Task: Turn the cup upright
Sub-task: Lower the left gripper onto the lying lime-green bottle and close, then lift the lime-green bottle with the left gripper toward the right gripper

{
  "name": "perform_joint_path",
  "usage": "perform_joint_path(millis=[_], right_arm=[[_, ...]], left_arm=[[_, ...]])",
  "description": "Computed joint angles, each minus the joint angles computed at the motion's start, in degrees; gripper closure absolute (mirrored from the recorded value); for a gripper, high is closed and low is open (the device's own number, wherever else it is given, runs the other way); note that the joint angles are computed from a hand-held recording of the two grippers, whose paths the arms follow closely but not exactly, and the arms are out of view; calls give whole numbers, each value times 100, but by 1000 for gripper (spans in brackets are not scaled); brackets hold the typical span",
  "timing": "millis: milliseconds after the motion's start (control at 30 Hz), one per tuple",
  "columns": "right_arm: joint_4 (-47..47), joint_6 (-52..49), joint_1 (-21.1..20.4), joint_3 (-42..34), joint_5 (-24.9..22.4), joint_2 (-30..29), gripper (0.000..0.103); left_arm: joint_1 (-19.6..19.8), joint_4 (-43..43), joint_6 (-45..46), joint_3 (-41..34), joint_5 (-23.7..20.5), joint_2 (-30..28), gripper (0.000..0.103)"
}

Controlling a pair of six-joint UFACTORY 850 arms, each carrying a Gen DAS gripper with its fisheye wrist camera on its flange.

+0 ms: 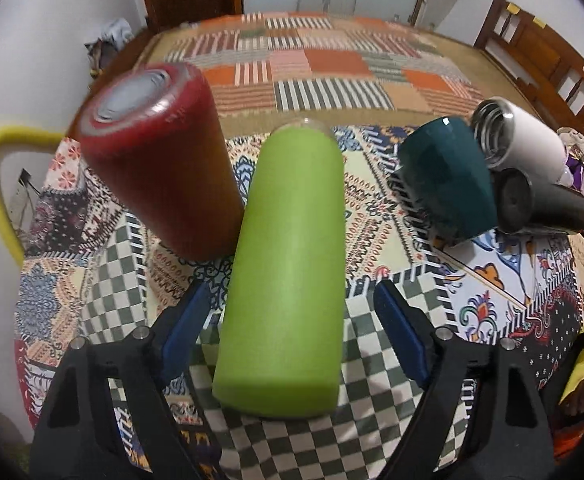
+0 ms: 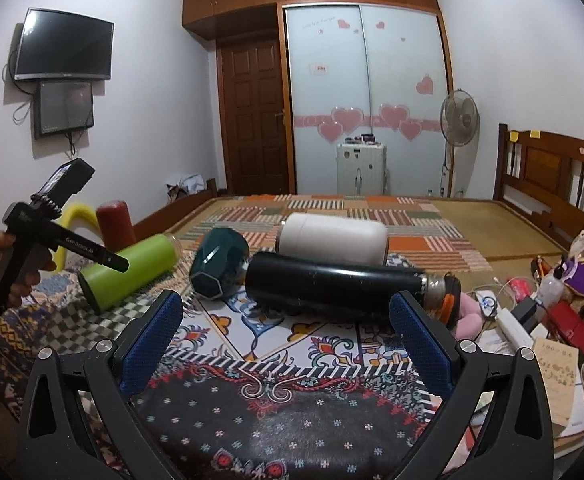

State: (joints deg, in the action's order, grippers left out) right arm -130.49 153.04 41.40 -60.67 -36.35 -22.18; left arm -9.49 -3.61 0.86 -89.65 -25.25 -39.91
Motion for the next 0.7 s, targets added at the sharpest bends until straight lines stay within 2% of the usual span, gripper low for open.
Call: perform_joint_path(millis=[67,133,200,367,500,700], right_arm=[[-89,103,-53,-58,61,-81,0],[-191,207,-98,-147,135,-173,0],[-247,278,-110,-161,174,-194,0],[-377,416,-143,-224,225,-287,0],[-328,371,-159,-230,229,-312,0],[-329,456,-201,-213,286,-320,0]], left_arm=[[-4,38,6,-173,-160,-141,19],[-3,28,70,-335,-350,-273,24],[2,3,161,-464,-524,-375,33],[37,-117,160,-670,-706,-522,36],[31,-69,120,-681,-710,-511,36],[82,-436,274,-447,-322,-418,36]])
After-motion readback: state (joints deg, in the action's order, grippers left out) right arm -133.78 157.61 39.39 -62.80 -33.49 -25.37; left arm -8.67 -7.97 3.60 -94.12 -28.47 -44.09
